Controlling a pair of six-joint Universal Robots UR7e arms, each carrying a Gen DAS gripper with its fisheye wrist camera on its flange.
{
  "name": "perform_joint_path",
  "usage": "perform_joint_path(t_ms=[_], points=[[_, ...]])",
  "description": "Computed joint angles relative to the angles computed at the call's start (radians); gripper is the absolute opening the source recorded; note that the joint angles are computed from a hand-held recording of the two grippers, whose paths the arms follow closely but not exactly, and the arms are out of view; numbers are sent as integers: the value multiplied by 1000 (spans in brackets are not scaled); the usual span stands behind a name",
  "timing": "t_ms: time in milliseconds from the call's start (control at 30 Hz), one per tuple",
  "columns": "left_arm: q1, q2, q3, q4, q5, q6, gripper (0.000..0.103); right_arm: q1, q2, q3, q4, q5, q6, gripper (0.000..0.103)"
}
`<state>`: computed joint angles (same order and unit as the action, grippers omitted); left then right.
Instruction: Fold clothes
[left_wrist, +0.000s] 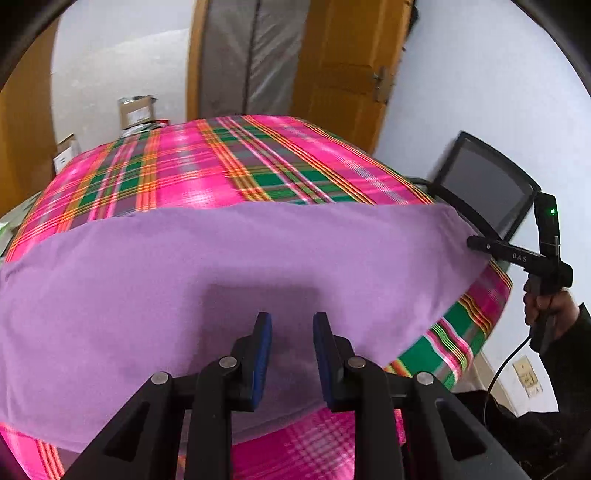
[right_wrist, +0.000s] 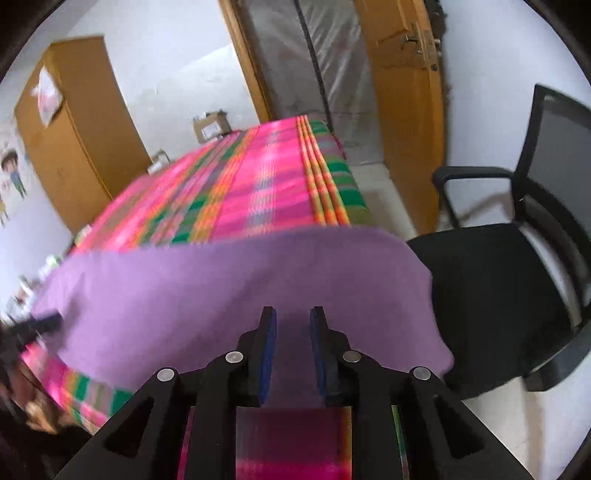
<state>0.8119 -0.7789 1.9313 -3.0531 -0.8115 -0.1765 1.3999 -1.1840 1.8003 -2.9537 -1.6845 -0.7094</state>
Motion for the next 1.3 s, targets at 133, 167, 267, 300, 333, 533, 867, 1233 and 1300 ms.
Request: perform_joint_path(t_ms=[133,167,267,300,333,533,867,1233,1300], points=[[7,13,-16,41,-14,-13,23,-52,-20,-12,-37,30,66,17],[8,16,-16,37,-16,-18,23,-56,-22,-16,-38,24,88,21],[12,18,-16,37,-19,-30,23,-67,-28,-31,-39,10,153,21],[14,18,-16,39,-20,-34,23,-64,-27,-32,-42,23,155,21],[15,19,-18,41,-20,-37,23,-59,-23,-37,-34,36,143,21],[13,19,-19,49,-16,-41,23,-9,73,-175,102,-6,102,18],[16,21,-10,16,-24,-33,23,-55,78,-276,178,66,248,27],[8,15,1,9,-13,-38,23,-119,-31,-94,148,147,281,30],[3,11,12,-11,-5,-44,23,-110,-44,-69,106,138,275,31]])
